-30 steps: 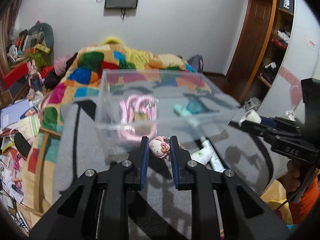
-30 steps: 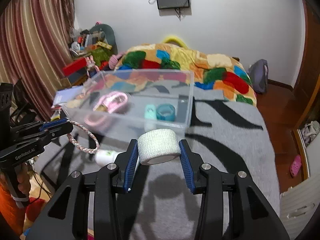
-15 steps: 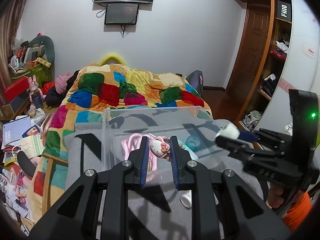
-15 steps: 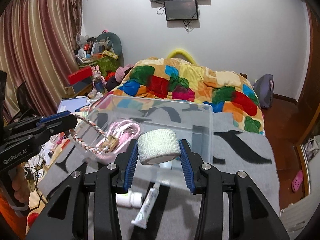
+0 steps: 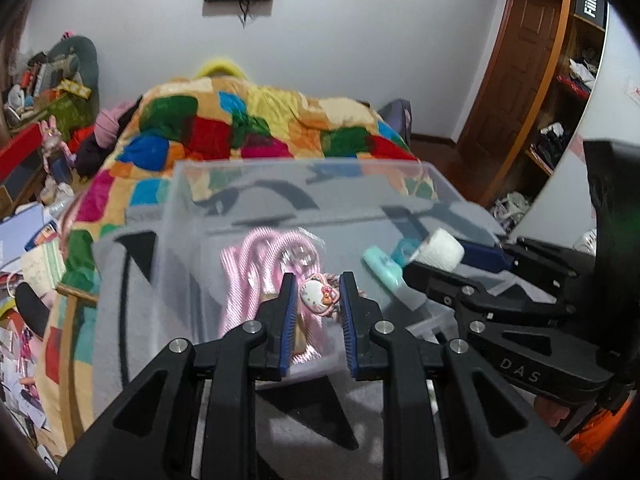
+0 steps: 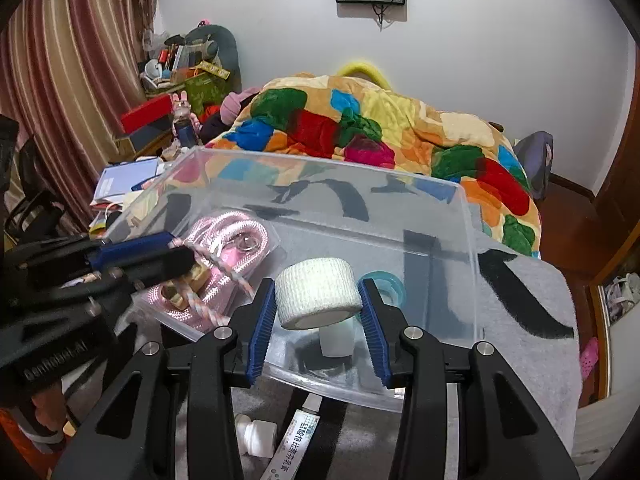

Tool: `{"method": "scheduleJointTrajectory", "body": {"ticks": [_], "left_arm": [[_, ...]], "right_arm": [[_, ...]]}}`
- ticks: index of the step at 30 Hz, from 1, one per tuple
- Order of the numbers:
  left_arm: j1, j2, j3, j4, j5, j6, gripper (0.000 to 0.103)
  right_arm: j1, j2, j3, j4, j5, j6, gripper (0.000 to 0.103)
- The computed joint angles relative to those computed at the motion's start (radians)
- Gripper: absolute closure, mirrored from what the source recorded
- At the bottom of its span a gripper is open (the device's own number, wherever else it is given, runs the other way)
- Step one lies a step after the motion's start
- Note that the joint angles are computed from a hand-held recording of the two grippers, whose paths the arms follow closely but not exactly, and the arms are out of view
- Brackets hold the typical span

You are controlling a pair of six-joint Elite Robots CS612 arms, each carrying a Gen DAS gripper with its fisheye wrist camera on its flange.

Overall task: Organize objects
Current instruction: 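Lower the white tape roll and braided bracelet into the box and open both tools, then grasp the white pill bottle with the left tool while the right tool grasps the white ointment tube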

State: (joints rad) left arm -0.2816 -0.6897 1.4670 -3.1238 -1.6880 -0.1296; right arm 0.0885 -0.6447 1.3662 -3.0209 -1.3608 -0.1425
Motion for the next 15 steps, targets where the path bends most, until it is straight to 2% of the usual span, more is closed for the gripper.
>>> {"method": "scheduleJointTrajectory", "body": {"ticks": [2, 4, 7, 9, 11, 15], "left_arm": [[0.001, -0.003, 0.006, -0.001, -0.007, -0.004, 0.082], [0.000, -0.009, 0.015, -0.005, -0.008, -0.003, 0.080], [-0.001, -0.022, 0.033, -0.027, -0.007, 0.002, 0.080], [-0.004, -0.034, 0.050, -0.046, 0.005, 0.007, 0.076], [-0.006, -0.046, 0.073, -0.073, 0.007, 0.009, 0.065], [-0.012, -0.067, 0.109, -0.106, 0.007, 0.031, 0.059]], "right_arm": [[-0.001, -0.002, 0.000, 0.010, 0.004, -0.001, 0.059], [-0.005, -0.007, 0.010, -0.001, 0.016, 0.005, 0.046], [-0.008, -0.020, 0.034, -0.037, 0.021, 0.004, 0.046], [-0.010, -0.030, 0.051, -0.057, 0.025, 0.003, 0.046], [-0.013, -0.042, 0.071, -0.081, 0.027, 0.004, 0.046], [-0.018, -0.065, 0.119, -0.138, 0.018, -0.002, 0.046]]}}
